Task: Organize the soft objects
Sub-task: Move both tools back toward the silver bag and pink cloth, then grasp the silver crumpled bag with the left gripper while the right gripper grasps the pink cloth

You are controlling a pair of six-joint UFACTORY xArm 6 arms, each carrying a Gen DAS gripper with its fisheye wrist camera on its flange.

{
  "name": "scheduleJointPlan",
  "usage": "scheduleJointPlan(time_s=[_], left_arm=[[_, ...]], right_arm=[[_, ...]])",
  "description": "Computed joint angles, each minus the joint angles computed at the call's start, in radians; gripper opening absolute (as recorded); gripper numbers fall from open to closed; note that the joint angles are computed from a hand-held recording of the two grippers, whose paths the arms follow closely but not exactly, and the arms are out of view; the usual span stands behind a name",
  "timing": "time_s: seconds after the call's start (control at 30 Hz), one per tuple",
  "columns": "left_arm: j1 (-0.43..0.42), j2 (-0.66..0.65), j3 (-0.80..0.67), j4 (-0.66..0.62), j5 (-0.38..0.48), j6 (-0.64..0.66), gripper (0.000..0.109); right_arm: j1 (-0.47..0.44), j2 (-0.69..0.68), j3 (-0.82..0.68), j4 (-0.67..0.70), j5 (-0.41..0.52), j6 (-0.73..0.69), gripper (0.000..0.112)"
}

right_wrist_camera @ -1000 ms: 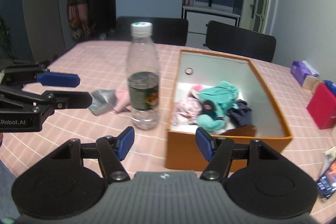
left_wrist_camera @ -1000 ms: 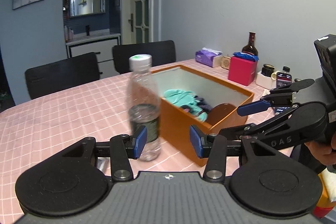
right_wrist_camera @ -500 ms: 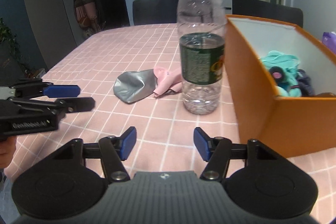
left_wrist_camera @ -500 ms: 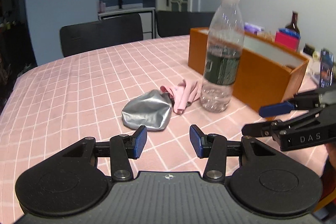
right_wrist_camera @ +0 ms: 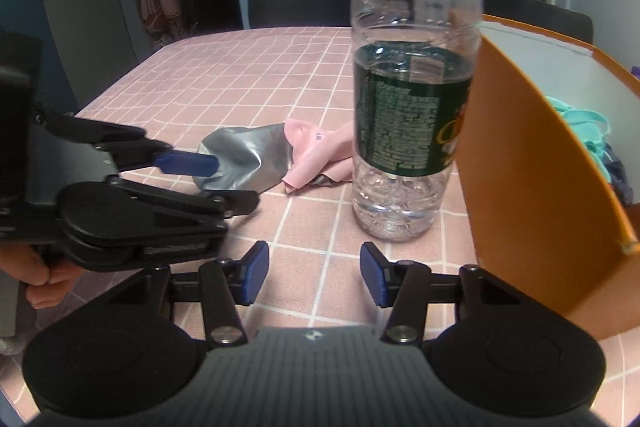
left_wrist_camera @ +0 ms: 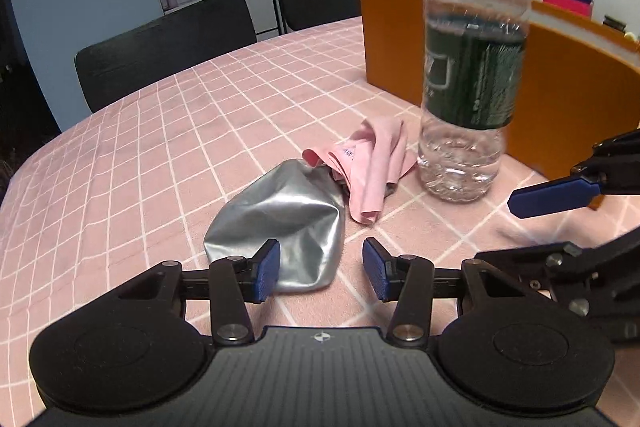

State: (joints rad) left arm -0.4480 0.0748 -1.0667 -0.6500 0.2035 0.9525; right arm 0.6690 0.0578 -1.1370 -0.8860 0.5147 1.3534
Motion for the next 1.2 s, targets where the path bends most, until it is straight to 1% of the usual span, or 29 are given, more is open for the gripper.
scheduleJointPlan(time_s=[0.07, 0.13, 0.2, 0.23, 0.3, 0.37, 0.47, 0.57, 0.63, 0.7, 0.8, 0.87, 0.9, 0.93, 0.97, 1.0, 1.1, 1.2], left_arm=[[-0.001, 0.013, -0.004, 0.035, -0.012, -0.032, 0.037], [0.004, 0.023, -0.012, 0.051, -0.009, -0.058, 0.027], [0.011, 0.026, -0.024, 0.000, 0.007, -0.036, 0.013], [0.015, 0.024, -0.026, -0.018, 0.014, -0.028, 0.004], [0.024, 0.012, -0.018, -0.004, 0.009, -0.048, 0.002], [0.039, -0.006, -0.007, 0.040, 0.010, -0.101, 0.001], [0.070, -0.033, 0.010, 0.132, 0.022, -0.208, 0.001], [0.092, -0.057, 0.028, 0.153, 0.025, -0.241, 0.001], [0.105, -0.075, 0.043, 0.186, 0.035, -0.278, 0.001], [0.115, -0.089, 0.053, 0.187, 0.045, -0.283, 0.001], [0.127, -0.107, 0.069, 0.226, 0.061, -0.304, 0.001], [0.133, -0.117, 0.076, 0.224, 0.068, -0.298, 0.001], [0.135, -0.120, 0.077, 0.220, 0.073, -0.296, 0.001], [0.136, -0.124, 0.080, 0.211, 0.076, -0.289, 0.001], [0.137, -0.128, 0.083, 0.202, 0.076, -0.281, 0.001], [0.137, -0.131, 0.086, 0.198, 0.075, -0.279, 0.001], [0.139, -0.142, 0.094, 0.193, 0.071, -0.284, 0.001], [0.146, -0.166, 0.100, 0.147, 0.080, -0.260, 0.001]], right_arm=[[-0.001, 0.021, -0.016, -0.004, -0.003, -0.014, 0.046], [0.001, 0.042, -0.035, -0.018, -0.003, -0.008, 0.044], [-0.002, 0.056, -0.050, -0.039, -0.007, 0.002, 0.042], [-0.004, 0.068, -0.063, -0.044, -0.012, 0.003, 0.040], [-0.005, 0.090, -0.090, -0.051, -0.016, 0.001, 0.039], [-0.003, 0.121, -0.128, -0.071, -0.005, 0.013, 0.039], [0.008, 0.171, -0.194, -0.100, 0.034, 0.044, 0.038], [0.020, 0.227, -0.262, -0.121, 0.080, 0.079, 0.038], [0.016, 0.263, -0.300, -0.118, 0.077, 0.092, 0.037], [0.009, 0.288, -0.326, -0.114, 0.063, 0.103, 0.037], [-0.003, 0.309, -0.348, -0.117, 0.024, 0.119, 0.036], [-0.013, 0.326, -0.367, -0.117, -0.010, 0.124, 0.025], [-0.017, 0.329, -0.370, -0.110, -0.018, 0.115, 0.013], [-0.017, 0.338, -0.385, -0.091, -0.017, 0.095, 0.006], [-0.021, 0.346, -0.393, -0.086, -0.021, 0.090, 0.004], [-0.026, 0.345, -0.390, -0.085, -0.031, 0.090, 0.000], [-0.026, 0.326, -0.369, -0.102, -0.040, 0.115, 0.000], [-0.019, 0.267, -0.314, -0.139, -0.047, 0.156, 0.000]])
